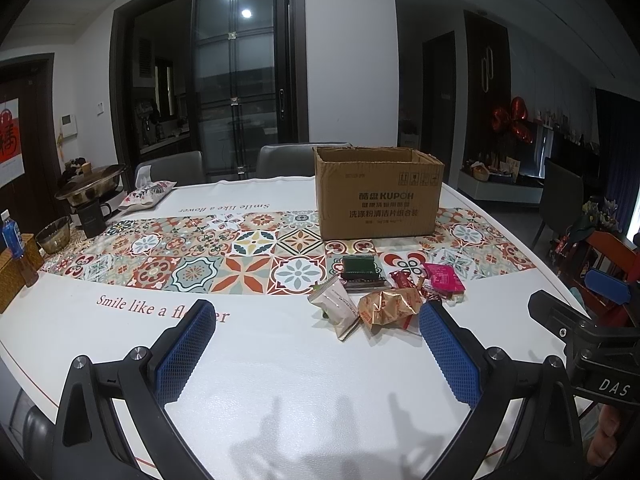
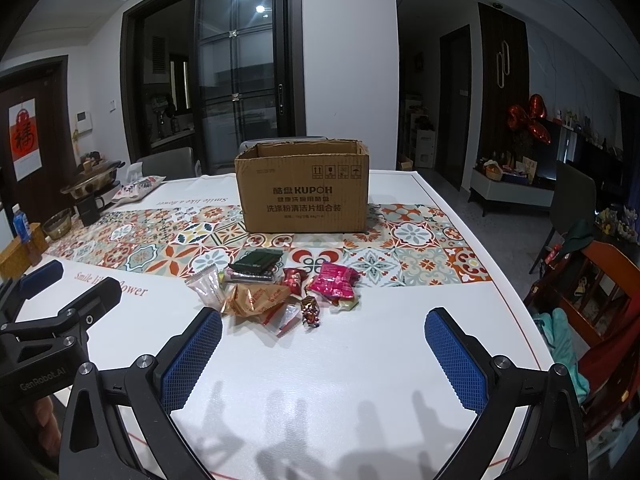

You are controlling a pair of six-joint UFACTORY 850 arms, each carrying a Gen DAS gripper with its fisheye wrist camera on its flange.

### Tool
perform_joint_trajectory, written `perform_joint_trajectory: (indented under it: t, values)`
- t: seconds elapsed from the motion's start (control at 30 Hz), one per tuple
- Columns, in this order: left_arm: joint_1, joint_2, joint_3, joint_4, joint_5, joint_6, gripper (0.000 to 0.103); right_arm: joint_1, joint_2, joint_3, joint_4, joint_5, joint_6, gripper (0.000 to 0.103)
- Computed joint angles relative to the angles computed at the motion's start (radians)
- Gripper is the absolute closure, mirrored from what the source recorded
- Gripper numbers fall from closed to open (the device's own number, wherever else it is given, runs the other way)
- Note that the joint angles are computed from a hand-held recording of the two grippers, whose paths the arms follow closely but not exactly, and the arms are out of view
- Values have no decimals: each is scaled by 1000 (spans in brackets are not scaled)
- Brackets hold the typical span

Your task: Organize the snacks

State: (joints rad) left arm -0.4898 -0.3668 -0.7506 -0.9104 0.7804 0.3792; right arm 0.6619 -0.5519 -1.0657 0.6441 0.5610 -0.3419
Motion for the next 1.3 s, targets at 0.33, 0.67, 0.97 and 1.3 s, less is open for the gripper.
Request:
perform_joint_trajectory:
  t: [0.33,0.67,0.97,1.3]
  values:
    - [7,6,-7,-1,-9,1,0,3,-1,-4,-3,-11,-4,0]
    - [52,-33,-45,10,-70,-3,0,-12,-54,-75,-72,-80,23,0]
    - [131,-100,-90,208,-112,-91,16,-31,-160,-229,-193,-197,90,1]
    - [230,-193,-187,527,-226,-277,32,-44,-301,-437,-257,-338,140,8]
